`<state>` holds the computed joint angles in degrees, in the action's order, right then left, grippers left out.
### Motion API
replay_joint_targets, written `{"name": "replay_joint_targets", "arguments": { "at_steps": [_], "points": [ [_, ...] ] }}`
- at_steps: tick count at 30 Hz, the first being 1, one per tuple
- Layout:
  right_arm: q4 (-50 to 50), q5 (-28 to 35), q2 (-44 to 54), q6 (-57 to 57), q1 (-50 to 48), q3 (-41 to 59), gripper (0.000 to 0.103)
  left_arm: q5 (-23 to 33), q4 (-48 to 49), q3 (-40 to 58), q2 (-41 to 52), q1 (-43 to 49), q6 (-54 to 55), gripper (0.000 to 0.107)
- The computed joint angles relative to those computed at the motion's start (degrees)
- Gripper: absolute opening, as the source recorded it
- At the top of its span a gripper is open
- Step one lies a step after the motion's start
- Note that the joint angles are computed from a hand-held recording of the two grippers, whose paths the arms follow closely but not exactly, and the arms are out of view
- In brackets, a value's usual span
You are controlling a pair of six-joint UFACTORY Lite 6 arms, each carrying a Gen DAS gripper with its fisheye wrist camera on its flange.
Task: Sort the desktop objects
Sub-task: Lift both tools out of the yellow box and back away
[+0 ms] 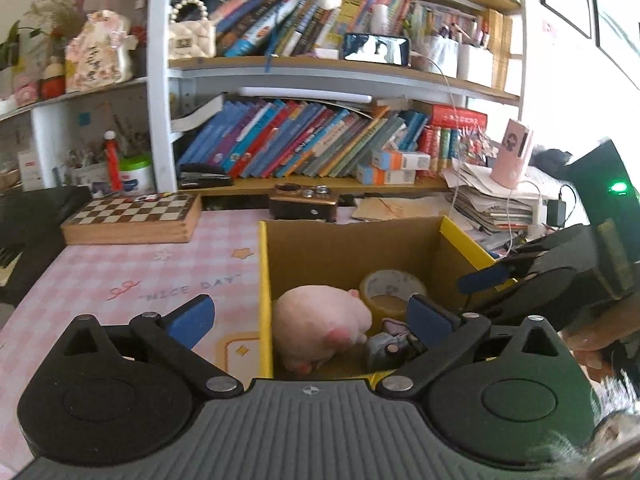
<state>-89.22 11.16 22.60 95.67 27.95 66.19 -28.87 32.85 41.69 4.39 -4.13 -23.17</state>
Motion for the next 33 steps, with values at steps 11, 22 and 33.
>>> {"name": "replay_joint_targets", "arguments": {
  "at_steps": [11,22,33],
  "points": [
    [-13.06,20.13,-9.24,29.22,11.78,-13.44,0.098,0.3,-2.86,-11.42,-12.76,3.73,1.49,0.103],
    [5.11,32.8,-10.01,34.66,27.56,-14.81,0.102,-4.26,22.16,-20.02,-22.76,20.42,-17.91,0.103],
    [17.1,45.06,0.33,37.5,42.92,-3.71,0.103,-10.86,43.32,-23.21,-25.43,43.32,-20.87,0.103]
  ]
}}
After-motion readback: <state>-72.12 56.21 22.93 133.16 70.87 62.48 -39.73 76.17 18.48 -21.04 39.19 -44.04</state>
